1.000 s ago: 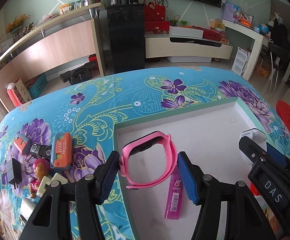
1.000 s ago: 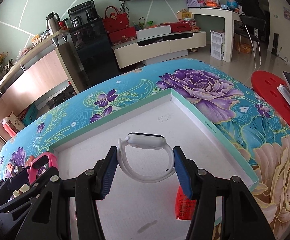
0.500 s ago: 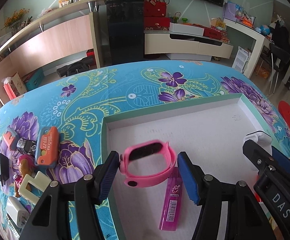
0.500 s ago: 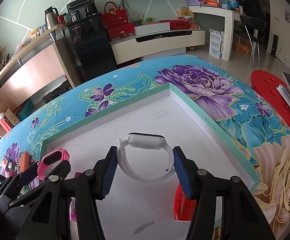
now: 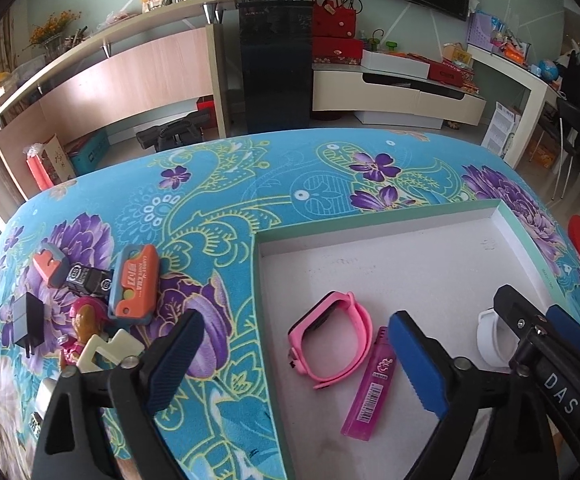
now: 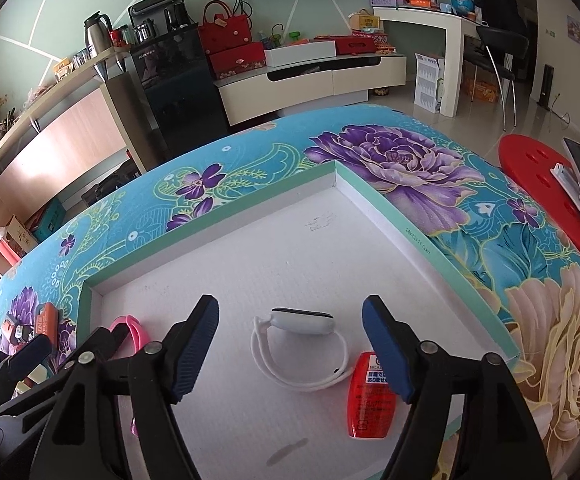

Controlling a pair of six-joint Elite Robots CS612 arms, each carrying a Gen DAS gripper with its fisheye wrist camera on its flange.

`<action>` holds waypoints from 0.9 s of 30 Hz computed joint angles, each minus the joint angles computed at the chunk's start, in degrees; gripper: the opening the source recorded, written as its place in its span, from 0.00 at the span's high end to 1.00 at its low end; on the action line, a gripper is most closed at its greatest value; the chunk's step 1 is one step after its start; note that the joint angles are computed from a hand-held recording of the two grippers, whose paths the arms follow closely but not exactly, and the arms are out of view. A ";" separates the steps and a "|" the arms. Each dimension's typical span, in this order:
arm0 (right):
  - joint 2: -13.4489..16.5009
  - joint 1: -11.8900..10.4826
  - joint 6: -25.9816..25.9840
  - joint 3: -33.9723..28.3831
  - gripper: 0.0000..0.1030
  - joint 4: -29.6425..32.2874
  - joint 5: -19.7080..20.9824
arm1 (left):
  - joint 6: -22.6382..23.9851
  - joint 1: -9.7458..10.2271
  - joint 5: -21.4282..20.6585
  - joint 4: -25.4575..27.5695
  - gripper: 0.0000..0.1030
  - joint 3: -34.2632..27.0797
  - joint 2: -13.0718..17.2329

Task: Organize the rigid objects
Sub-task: 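Open the left tool to release the pink band while the right tool releases the white band, then move both tools back toward the remaining items on the bed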

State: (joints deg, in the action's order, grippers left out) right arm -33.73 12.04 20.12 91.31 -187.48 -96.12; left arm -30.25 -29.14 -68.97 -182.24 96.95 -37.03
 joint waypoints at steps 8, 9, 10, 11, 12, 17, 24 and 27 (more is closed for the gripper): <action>0.15 0.41 -0.78 -0.44 0.11 0.75 -1.31 | -3.81 0.49 4.18 3.29 0.00 1.75 -1.21; 0.12 0.44 -0.87 -0.40 0.11 0.78 -1.33 | -4.39 0.57 4.48 3.94 0.00 1.93 -1.36; 0.08 0.43 -0.87 -0.39 0.11 0.93 -1.14 | -4.95 0.68 4.59 4.62 0.00 2.09 -1.51; 0.04 0.40 -0.75 -0.35 0.11 1.02 -0.89 | -5.60 0.77 4.66 5.31 0.00 2.27 -1.70; -0.02 0.36 -0.51 -0.30 0.11 1.19 -0.68 | -6.21 0.87 4.64 5.96 0.00 2.47 -1.90; -0.41 0.47 -0.88 0.05 0.11 1.26 -0.18 | -8.02 1.12 4.46 6.82 0.00 4.04 -2.92; -0.84 0.88 -1.98 0.50 0.11 -0.27 0.76 | -10.83 1.53 5.30 7.07 0.00 6.82 -4.67; -0.95 1.13 -2.34 0.66 0.11 -1.40 1.45 | -12.44 1.82 6.33 7.17 0.00 8.13 -5.52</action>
State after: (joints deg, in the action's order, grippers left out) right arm -34.67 13.17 17.78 91.97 -188.88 -94.67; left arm -42.69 -27.32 -62.64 -175.07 105.07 -42.55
